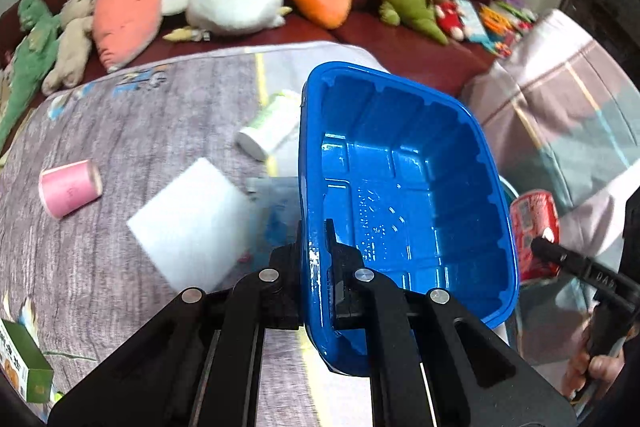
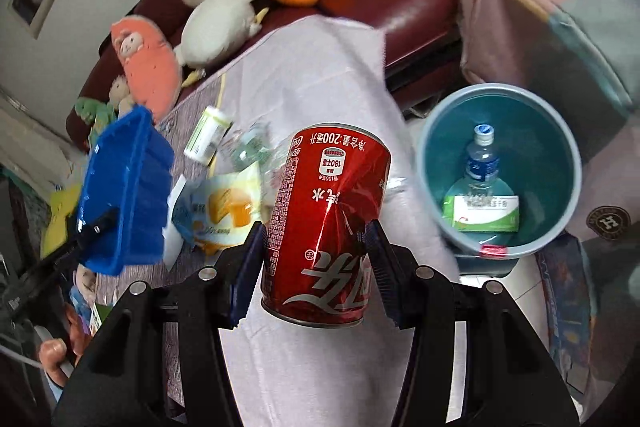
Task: Collect trash
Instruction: 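Carry the can over the teal bin and open the right tool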
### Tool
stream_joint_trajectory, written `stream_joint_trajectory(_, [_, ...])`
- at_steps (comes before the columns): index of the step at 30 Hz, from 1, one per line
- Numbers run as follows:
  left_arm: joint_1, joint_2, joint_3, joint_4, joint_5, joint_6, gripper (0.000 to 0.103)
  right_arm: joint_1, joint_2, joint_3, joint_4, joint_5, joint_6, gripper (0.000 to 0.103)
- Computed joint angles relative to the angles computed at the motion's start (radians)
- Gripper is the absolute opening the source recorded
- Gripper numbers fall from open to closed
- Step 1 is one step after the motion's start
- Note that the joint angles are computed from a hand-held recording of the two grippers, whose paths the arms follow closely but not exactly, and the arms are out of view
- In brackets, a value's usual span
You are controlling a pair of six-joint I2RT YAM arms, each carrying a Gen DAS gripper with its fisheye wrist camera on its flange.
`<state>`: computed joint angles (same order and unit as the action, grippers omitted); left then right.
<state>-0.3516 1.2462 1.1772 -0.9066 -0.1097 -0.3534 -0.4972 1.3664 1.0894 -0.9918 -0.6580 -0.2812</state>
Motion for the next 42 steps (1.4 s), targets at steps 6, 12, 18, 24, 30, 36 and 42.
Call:
stream_joint_trajectory(6, [-0.199, 0.181, 0.125, 0.025, -0.058, -0.034, 0.008, -0.217, 0.114, 0.122, -0.047, -0.065, -0.090, 0.049])
stream_joint_trajectory(12, [-0.327, 0.432, 0.313, 0.041, -0.053, -0.030, 0.008, -0.391, 0.254, 0.265, -0.066, -0.093, -0.146, 0.048])
stream_joint_trajectory(18, [-0.412, 0.688, 0.522, 0.019, -0.056, -0.017, 0.008, -0.442, 0.399, 0.375, -0.076, -0.082, -0.159, 0.048])
stream_joint_trajectory(24, [-0.406, 0.798, 0.615, -0.005, -0.029, -0.030, 0.008, -0.424, 0.487, 0.436, -0.066, -0.063, -0.156, 0.048])
stream_joint_trajectory(30, [-0.390, 0.813, 0.639, -0.017, -0.052, -0.022, 0.008, -0.361, 0.560, 0.462, -0.027, -0.032, -0.114, 0.050])
stream_joint_trajectory(36, [-0.385, 0.849, 0.676, -0.034, -0.062, -0.009, 0.008, -0.344, 0.582, 0.461, 0.001, -0.014, -0.097, 0.063])
stream_joint_trajectory(42, [-0.392, 0.877, 0.701, -0.040, -0.055, -0.006, 0.008, -0.364, 0.581, 0.454, 0.010, 0.002, -0.096, 0.064])
